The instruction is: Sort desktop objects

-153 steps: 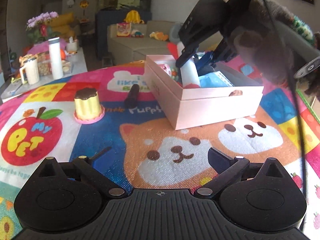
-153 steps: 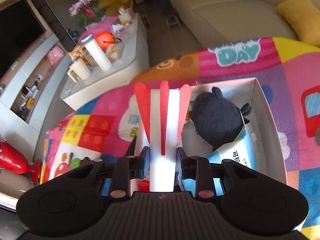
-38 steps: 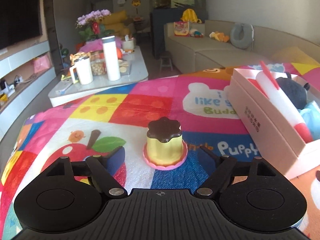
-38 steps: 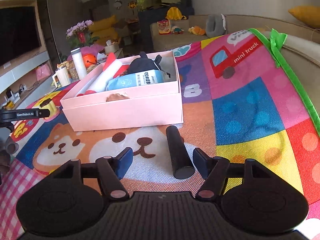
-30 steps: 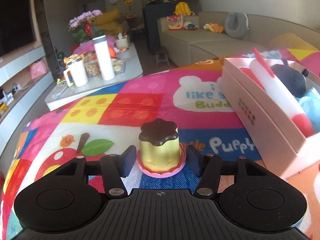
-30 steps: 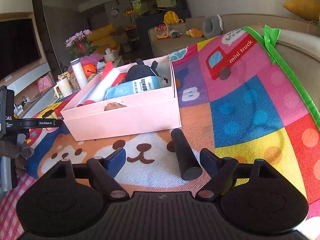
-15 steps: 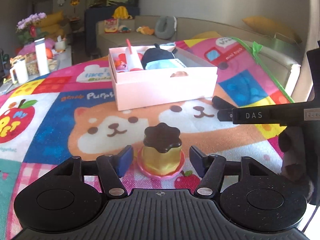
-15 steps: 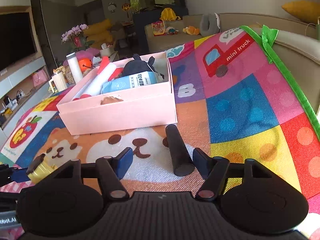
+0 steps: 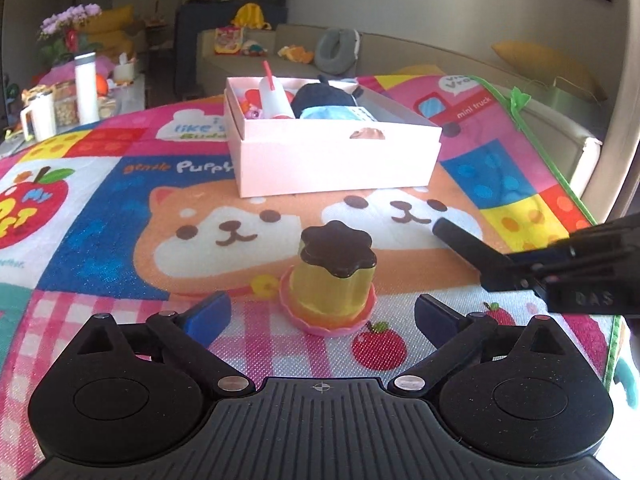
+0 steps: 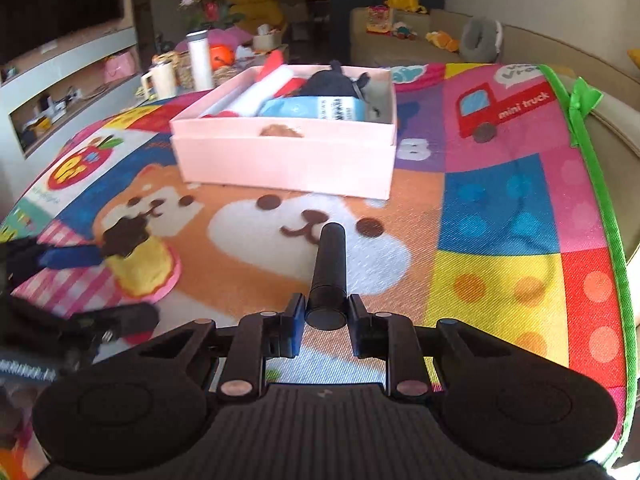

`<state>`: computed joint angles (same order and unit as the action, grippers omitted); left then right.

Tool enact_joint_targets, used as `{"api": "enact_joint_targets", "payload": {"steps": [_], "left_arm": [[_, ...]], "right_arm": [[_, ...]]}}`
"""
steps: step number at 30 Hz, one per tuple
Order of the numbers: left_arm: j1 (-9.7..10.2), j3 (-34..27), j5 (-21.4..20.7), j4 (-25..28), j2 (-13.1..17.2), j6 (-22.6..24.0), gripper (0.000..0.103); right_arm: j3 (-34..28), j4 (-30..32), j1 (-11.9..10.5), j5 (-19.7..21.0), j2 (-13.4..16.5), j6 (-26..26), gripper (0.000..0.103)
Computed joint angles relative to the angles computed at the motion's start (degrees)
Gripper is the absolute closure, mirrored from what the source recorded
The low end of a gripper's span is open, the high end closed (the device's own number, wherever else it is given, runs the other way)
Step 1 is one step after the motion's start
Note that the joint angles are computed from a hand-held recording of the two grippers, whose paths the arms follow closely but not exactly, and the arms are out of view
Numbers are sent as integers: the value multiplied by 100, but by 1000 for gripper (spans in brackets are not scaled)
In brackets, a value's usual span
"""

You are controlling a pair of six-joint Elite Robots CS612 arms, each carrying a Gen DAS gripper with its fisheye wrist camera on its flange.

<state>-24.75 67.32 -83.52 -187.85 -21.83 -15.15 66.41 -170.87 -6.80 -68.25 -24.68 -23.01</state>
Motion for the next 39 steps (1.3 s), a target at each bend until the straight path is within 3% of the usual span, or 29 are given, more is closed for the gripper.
{"api": "enact_joint_targets", "payload": {"steps": [2, 4, 5, 7, 10, 11, 12, 16, 20, 22, 24, 27, 33, 35, 37, 39], "left_arm": [[0, -3, -8, 4, 1, -4, 1], [-2, -8, -5, 26, 0, 8, 1], [-5, -8, 6, 38, -2, 19, 1], [-9, -9, 21, 52, -3, 26, 1], [-12, -14, 33, 70, -3, 33, 0], [-16, -16, 44, 83, -3, 44, 0], [-19, -18, 56, 97, -4, 55, 0], [-35, -29, 120, 160, -8, 106, 0], [-57, -31, 216, 209, -12, 137, 0], [-60, -31, 235, 216, -13, 136, 0], [-58, -26, 234, 204, -13, 125, 0], [-51, -29, 208, 182, -7, 99, 0], [-45, -35, 191, 170, -5, 83, 0], [-45, -28, 192, 168, -8, 85, 0], [-45, -29, 191, 170, -8, 84, 0], [-43, -32, 189, 173, -7, 84, 0]], "right_arm": [[190, 172, -66, 206, -130, -299, 81], [366, -66, -87, 72, -194, -548, 80], [438, -405, -77, -164, -185, -620, 77], [453, -1073, -30, -757, -94, -604, 55], [253, -1948, 48, -1704, 161, -495, 48], [208, -2011, 58, -1839, 197, -415, 47], [176, -1930, 39, -1827, 197, -220, 45], [120, -1192, -110, -1034, 110, 792, 42], [-179, -781, -59, -925, 220, 1489, 39], [-447, -898, -12, -939, 377, 1836, 15], [-764, -1039, 65, -1232, 559, 2022, 1], [-1218, -721, 122, -1275, 745, 1927, 1], [-2215, 6, 281, -1767, 1226, 1589, 2], [-2396, 254, 291, -1771, 1287, 1623, 10], [-2382, 193, 307, -1781, 1279, 1458, 28], [-2217, 160, 305, -1718, 1187, 1400, 28]]}}
